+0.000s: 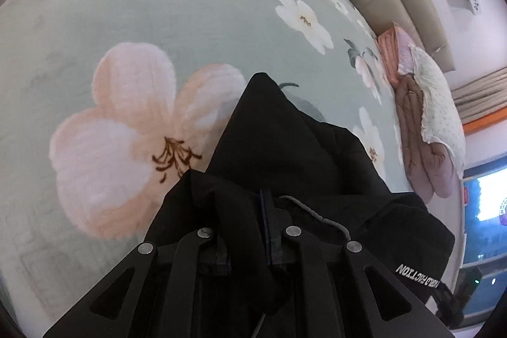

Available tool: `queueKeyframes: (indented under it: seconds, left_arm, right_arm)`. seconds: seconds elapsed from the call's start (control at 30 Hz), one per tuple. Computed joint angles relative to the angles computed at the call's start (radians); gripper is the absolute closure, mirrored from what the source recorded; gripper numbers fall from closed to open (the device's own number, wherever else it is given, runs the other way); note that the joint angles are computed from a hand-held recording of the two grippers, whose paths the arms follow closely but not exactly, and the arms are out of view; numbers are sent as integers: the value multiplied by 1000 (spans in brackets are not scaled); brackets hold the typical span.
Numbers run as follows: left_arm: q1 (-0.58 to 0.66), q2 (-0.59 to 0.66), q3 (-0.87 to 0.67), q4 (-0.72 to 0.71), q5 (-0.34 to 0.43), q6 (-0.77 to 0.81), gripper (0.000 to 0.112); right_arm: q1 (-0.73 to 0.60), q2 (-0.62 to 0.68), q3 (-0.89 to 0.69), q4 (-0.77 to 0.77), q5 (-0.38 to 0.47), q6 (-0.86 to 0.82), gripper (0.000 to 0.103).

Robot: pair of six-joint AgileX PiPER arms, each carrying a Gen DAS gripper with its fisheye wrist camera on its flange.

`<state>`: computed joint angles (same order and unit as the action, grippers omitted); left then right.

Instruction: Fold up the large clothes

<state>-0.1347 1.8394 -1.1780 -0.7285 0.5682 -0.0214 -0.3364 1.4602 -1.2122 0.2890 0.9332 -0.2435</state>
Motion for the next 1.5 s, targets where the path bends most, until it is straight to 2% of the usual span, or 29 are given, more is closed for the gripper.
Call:
queueKeyframes:
  seconds: [0.13,0.17,0.2,0.27,0.33,0.4,0.47,0.5,0.53,0.63,0.73,0.83,0.9,1.03,1.1,1.17,1.27,1.43,1.5]
  left_arm:
    - [18,-50,-9,17,43,23,98]
    - [28,-88,2,-5,43,75,98]
    - [42,-113,6,-37,55,138,98]
    - [120,-174,-5,-142,172,316,94]
    - [170,-188,-35,-169,274,395,91]
    - [223,-153,-97,-181,423,454,85]
    - [276,-79,-137,-273,578,538,74]
    - [299,-53,-134,-319,630,579,74]
    - [314,-48,-127,-329,642,593,74]
    - [352,-73,-50,-387,628,642,73]
    - [402,-125,52,-451,602,688,73]
    - [436,-187,99,-453,598,685,73]
    - [431,-238,102,-375,573,622,73]
    - [283,-310,36,-76,492,416,71]
    - [221,-331,28,36,420,348,70]
    - [180,-313,12,103,361,282,68]
    - [148,-203,-66,121,325,268,67]
    - [123,5,-251,124,376,257,67]
    - [148,60,-288,36,423,319,67]
  right_arm:
    - [23,-83,-31,-81,53,88,69]
    - [36,-100,-47,-109,69,113,64]
    - [58,-123,-61,-156,80,154,53]
    - [104,-164,-81,-266,86,249,38]
    - [134,-201,-95,-322,90,295,37]
    - [165,-224,-113,-362,115,339,36]
    - [182,-232,-104,-295,135,293,36]
    - [206,-219,-86,-254,154,268,36]
    - [245,-207,-50,-236,151,275,36]
    - [367,-107,55,-170,84,267,36]
    - [499,57,87,-299,-22,408,35]
    - [455,152,88,-222,-93,376,33]
    - [386,158,65,-112,-58,281,33]
    - [221,57,19,75,81,62,34]
    - [140,7,-6,94,114,-7,33]
    - [71,10,-44,90,147,-60,33]
    - [-7,75,-102,76,165,-119,33]
    - [-86,210,-192,124,182,-228,33]
    - [-99,281,-245,145,199,-269,33]
